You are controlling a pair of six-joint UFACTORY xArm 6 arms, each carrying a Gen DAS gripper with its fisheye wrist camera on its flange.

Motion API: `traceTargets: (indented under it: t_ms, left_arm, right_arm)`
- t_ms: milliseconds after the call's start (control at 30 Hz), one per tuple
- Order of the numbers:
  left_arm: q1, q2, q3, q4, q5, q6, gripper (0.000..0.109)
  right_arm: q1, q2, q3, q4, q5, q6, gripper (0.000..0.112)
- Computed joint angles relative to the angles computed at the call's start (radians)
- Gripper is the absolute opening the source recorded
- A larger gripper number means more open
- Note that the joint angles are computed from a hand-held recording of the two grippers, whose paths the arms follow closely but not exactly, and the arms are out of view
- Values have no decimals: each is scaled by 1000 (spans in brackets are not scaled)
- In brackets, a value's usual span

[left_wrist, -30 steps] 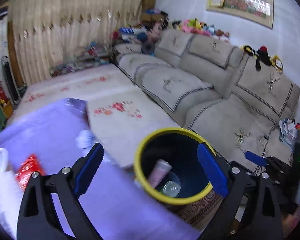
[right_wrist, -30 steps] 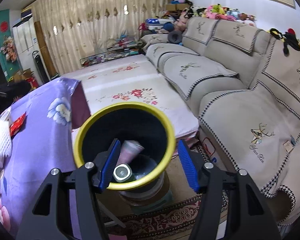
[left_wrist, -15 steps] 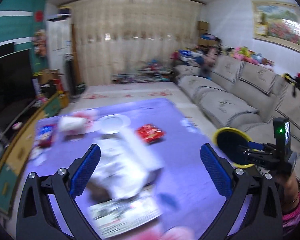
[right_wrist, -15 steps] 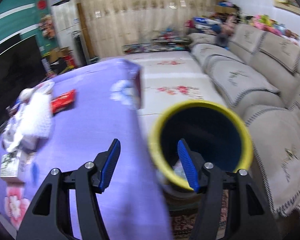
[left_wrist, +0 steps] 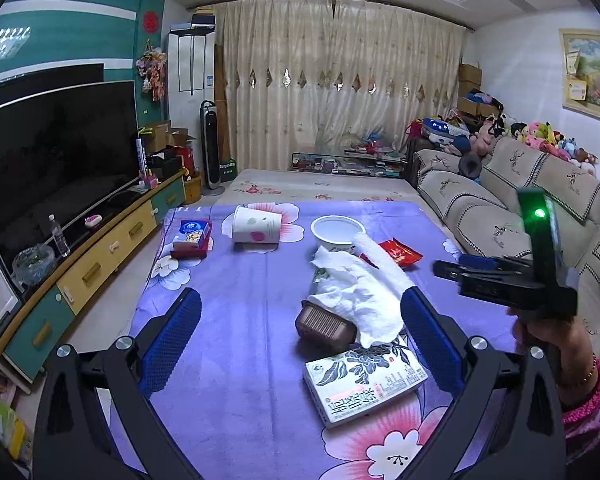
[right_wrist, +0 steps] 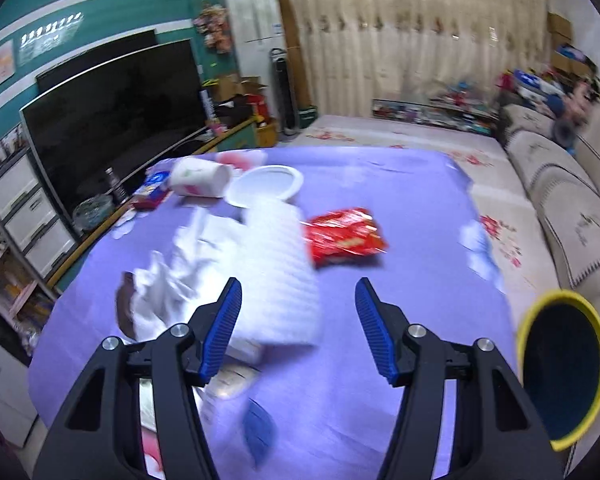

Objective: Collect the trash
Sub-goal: 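Grasp the white foam net with the right tool, then carry the foam net to the bin and open the right tool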

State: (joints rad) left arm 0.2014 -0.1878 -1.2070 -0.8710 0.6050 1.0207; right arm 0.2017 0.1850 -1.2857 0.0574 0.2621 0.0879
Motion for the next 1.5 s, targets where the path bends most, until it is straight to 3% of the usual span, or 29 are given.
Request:
traceTargets:
  t_ms: [167, 400, 767, 900, 933, 967, 1267, 1400, 1500]
  left_arm:
    - [14, 24, -10, -4, 23, -5, 98]
    - [11, 59, -28, 1, 28, -18, 98]
    - [-8, 96, -38, 11, 17, -32, 98]
    - [-18, 94, -32, 14, 6, -28, 98]
    - [-19, 94, -31, 14, 4, -27, 98]
    - [-18, 92, -28, 12, 1, -23, 98]
    - [-25, 100, -32, 8, 1, -22, 98]
    - [-29, 96, -24, 4, 2, -10, 98]
    - [-32, 96, -24, 1, 7, -8, 98]
  right_arm:
    - [34, 91, -108, -90, 68, 62, 54]
    - [28, 172, -199, -111, 149, 83, 45]
    - [-6, 190, -211, -111, 146, 82, 42]
    - [-9, 223, -256, -107, 172, 61, 27]
    - [-10, 220, -250, -104, 163, 63, 18]
    - [-13, 209, -237, -92, 150, 56, 13]
    - [-17, -1, -27, 289, 46, -257, 13]
    - [-32, -100, 65, 347, 10, -297, 13]
    - [-60, -159, 129, 314, -24, -255, 13]
